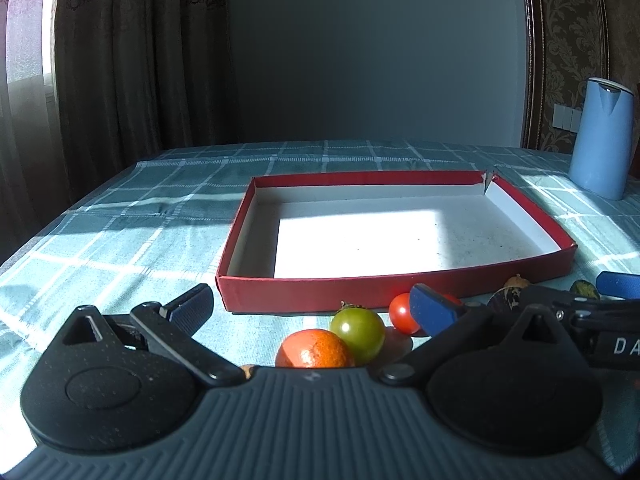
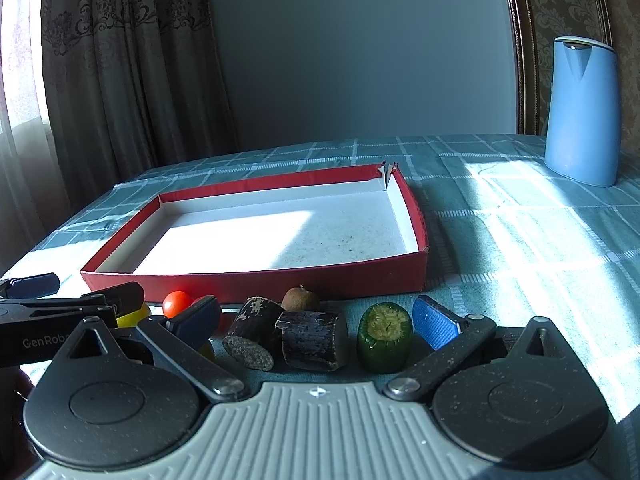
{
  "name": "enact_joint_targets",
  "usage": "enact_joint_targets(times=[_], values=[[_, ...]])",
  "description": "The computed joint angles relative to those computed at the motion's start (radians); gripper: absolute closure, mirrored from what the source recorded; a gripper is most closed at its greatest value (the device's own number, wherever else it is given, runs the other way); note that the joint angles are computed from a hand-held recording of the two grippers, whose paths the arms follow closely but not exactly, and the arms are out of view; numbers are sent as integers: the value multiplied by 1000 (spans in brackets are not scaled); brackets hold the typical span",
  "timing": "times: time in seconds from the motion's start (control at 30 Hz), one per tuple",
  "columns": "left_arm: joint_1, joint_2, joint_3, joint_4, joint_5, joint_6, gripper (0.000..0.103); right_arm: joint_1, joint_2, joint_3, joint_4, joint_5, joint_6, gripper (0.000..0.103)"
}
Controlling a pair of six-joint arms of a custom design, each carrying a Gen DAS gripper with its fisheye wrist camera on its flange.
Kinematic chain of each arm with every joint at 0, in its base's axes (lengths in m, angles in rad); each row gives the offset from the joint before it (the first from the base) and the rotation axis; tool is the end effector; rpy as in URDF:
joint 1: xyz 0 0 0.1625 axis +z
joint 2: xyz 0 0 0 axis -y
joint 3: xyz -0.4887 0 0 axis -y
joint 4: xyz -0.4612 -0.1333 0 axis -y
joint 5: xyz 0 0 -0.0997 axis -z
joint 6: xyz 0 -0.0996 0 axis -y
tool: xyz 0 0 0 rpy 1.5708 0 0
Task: Organize fruits
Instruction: 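Move both grippers toward the produce lined up beside the red tray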
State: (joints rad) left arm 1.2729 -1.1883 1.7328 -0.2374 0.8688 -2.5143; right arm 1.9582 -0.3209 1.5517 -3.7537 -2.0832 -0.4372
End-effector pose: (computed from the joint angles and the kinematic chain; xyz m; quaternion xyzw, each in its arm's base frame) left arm 0.0072 -0.6500 0.2590 0.1564 0.7687 -0.5016 0.3646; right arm 0.3601 -0.6589 -0.0873 0.2381 -0.8343 0.4376 0.2362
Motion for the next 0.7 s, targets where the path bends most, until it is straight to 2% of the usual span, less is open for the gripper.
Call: enact_joint_targets(times=[0.1, 0.33, 0.57, 0.7], values=[[5, -2, -5, 14, 13, -34, 0, 1, 1, -5, 9, -11, 4, 0], [5, -4, 4, -17, 8, -2, 0, 0, 1, -4, 3, -6, 6, 0], [17, -42, 36, -45, 25, 49, 0, -5, -3, 12, -121, 18, 11, 0], [24, -46, 31, -20, 22, 32, 0, -11, -14, 23, -106, 35, 44, 0]])
